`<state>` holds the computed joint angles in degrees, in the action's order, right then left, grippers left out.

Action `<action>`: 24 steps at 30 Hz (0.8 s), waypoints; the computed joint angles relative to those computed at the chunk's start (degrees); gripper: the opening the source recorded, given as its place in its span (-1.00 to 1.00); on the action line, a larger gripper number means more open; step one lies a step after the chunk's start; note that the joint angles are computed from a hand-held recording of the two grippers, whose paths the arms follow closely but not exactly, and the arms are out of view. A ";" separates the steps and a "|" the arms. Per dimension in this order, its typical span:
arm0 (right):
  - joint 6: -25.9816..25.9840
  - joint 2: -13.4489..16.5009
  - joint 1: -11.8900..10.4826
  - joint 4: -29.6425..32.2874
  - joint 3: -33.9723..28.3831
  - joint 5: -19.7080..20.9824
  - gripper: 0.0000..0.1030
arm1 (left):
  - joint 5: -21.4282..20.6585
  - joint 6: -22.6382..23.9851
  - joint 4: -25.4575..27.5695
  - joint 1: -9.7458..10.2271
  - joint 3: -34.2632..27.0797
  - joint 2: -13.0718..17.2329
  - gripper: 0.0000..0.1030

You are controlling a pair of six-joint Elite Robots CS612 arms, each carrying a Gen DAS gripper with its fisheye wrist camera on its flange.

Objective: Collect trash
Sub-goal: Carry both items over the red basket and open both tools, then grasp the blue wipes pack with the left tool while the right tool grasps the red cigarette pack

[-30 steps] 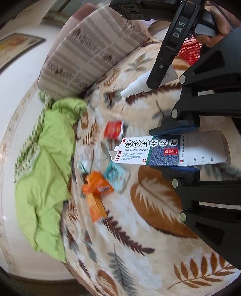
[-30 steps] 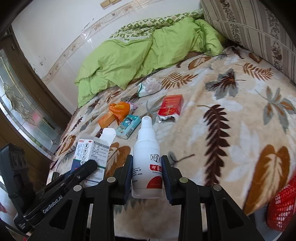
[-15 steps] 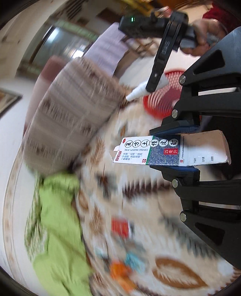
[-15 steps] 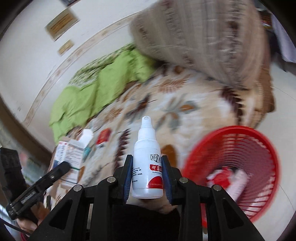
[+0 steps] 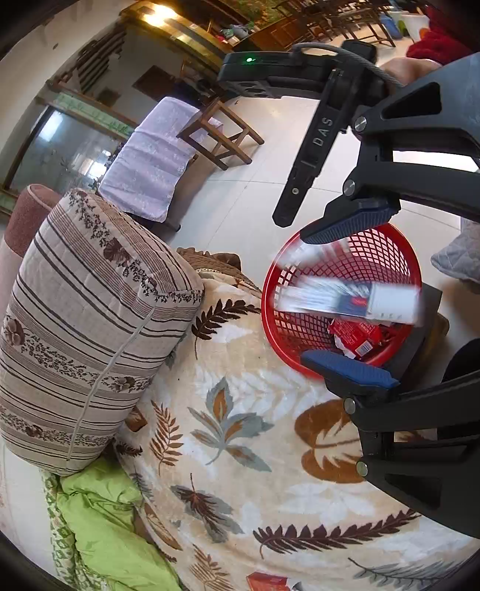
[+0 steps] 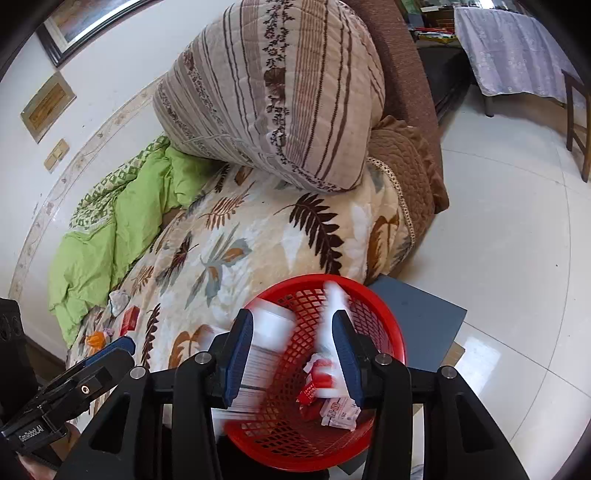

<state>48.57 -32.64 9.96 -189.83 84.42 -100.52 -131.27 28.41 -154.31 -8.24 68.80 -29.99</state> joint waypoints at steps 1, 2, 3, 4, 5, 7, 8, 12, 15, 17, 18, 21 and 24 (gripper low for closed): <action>-0.53 0.04 -0.02 -0.22 0.01 0.11 -0.08 | 0.55 -0.45 -0.57 0.20 -0.14 0.12 0.13; -0.98 0.11 0.01 -0.29 -0.08 0.16 -0.08 | 0.86 -1.08 -1.23 0.54 -0.22 0.21 0.13; -1.36 0.32 0.05 -0.11 -0.54 0.58 -0.08 | 1.06 -2.06 -2.05 0.94 -0.47 0.43 0.13; -1.60 0.62 0.08 0.02 -1.16 1.49 -0.08 | 1.27 -3.29 -2.81 1.45 -0.88 0.74 0.14; -1.86 0.94 0.13 0.18 -1.81 2.47 -0.07 | 1.75 -4.55 -3.49 1.91 -1.32 1.05 0.15; -2.84 1.71 0.38 0.92 -3.56 4.04 -0.05 | 2.86 -6.49 -4.62 2.68 -1.95 1.56 0.15; -3.67 2.21 0.60 1.49 -4.76 5.14 -0.04 | 3.61 -7.69 -5.37 3.24 -2.39 1.93 0.15; -6.20 4.16 1.49 4.30 -9.24 8.55 -0.01 | 5.70 -10.50 -6.14 5.07 -4.07 3.05 0.15; -8.30 5.65 2.20 7.55 -12.95 11.21 -0.01 | 6.91 -13.32 -6.66 6.58 -5.91 4.19 0.15; -9.64 6.63 2.70 9.43 -15.32 12.65 0.00 | 8.13 -14.51 -7.24 7.41 -7.04 4.93 0.16; -10.76 7.25 3.04 10.79 -16.94 13.38 0.00 | 9.04 -15.45 -7.55 7.92 -7.87 5.45 0.16; -13.16 8.88 3.83 14.04 -21.09 14.49 0.05 | 9.83 -18.20 -7.29 9.26 -10.37 6.91 0.16; -15.51 10.61 4.58 17.45 -25.45 15.23 0.09 | 11.87 -21.58 -7.60 10.63 -13.53 8.79 0.16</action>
<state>33.07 -22.03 14.54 -172.38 58.97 -85.29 -119.40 6.83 -161.92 2.39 55.27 -21.20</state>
